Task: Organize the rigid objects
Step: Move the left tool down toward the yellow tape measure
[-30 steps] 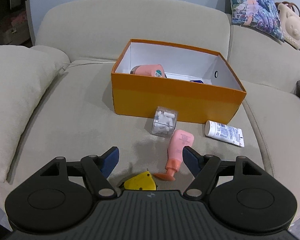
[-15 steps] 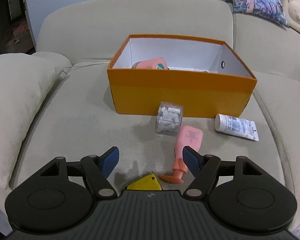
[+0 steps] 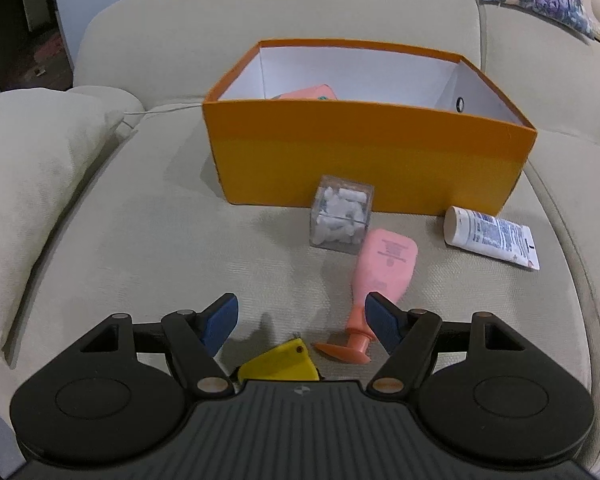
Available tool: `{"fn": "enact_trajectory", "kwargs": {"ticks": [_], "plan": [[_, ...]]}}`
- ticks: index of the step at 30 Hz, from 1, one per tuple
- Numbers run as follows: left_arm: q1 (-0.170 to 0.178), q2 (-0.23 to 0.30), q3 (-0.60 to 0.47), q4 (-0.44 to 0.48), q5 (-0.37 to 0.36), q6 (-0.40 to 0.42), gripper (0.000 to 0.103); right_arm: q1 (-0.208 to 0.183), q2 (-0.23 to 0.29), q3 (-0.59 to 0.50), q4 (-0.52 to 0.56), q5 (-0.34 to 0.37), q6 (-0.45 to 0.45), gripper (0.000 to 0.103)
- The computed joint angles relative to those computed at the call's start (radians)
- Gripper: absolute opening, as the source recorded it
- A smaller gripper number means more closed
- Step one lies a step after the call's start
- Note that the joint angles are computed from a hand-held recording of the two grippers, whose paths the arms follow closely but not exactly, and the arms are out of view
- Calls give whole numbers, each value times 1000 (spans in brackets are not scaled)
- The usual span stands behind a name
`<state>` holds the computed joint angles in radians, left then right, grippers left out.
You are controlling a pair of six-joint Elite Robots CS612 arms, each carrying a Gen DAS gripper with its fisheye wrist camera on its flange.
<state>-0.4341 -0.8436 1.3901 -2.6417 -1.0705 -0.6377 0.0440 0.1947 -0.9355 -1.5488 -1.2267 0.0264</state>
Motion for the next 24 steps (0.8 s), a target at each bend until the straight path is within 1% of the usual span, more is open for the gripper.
{"fn": "enact_trajectory", "kwargs": {"ticks": [9, 15, 17, 21, 24], "plan": [[4, -1, 16, -50, -48, 24, 85, -6, 13, -28, 1, -45, 13, 94], [15, -4, 37, -102, -93, 68, 86, -25, 20, -47, 12, -42, 30, 94], [17, -6, 46, -114, -100, 64, 87, -32, 23, -56, 19, -54, 29, 95], [31, -11, 65, -138, -142, 27, 87, -47, 30, -72, 28, -89, 50, 95], [41, -9, 71, -141, -169, 15, 87, -55, 31, -74, 37, -86, 88, 96]]}}
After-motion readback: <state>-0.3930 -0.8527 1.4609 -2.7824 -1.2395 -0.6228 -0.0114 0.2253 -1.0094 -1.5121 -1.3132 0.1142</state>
